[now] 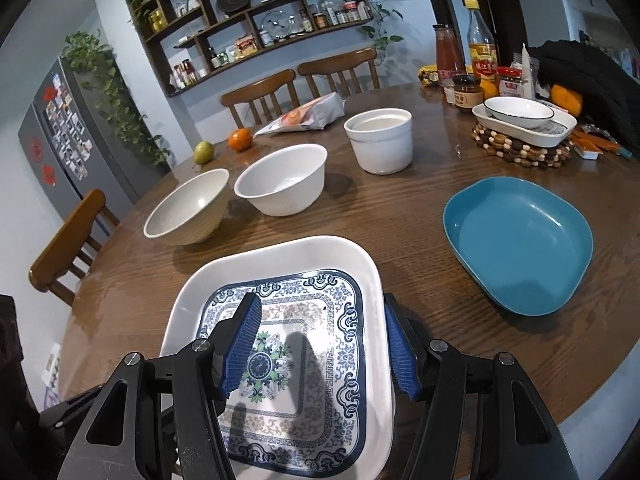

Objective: Organize plates and bowls
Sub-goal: 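Lower the held plate onto the other patterned plate with both tools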

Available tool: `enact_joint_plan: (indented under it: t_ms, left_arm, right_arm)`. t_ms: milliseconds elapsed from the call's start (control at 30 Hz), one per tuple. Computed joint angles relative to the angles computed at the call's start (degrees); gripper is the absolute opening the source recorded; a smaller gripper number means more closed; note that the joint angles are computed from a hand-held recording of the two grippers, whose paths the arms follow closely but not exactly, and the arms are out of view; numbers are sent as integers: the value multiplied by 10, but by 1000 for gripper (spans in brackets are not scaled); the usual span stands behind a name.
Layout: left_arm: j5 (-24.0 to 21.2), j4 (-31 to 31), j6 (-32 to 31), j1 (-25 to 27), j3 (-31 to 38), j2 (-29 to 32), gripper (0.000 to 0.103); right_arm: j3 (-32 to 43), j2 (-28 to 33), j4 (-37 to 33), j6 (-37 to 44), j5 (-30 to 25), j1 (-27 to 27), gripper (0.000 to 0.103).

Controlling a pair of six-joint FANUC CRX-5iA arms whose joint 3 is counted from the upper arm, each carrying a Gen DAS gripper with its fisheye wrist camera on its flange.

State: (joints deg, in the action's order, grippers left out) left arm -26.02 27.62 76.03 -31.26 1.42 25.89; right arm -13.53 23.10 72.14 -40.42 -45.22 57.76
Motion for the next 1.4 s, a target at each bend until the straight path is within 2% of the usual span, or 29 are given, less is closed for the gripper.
enact_joint_plan:
  t_ms: [300,667,933,1167,1400]
  left_arm:
    - [-44,-45,44,-2,45,22,49]
    - [-61,-49,50,-2,65,34,49]
    - [-62,-25,35,1,60,36,51]
    - [-62,26,-7,6,41,31,51]
    - [-62,36,-13,8,31,25,51]
  right_arm:
    - [8,6,-14,14,-14,2,63]
    - [18,14,-40,36,-17,0,63]
    - [20,15,-43,39,-19,0,63]
    - [22,16,-46,43,-24,-1,63]
    - [24,16,-43,47,-36,1,63]
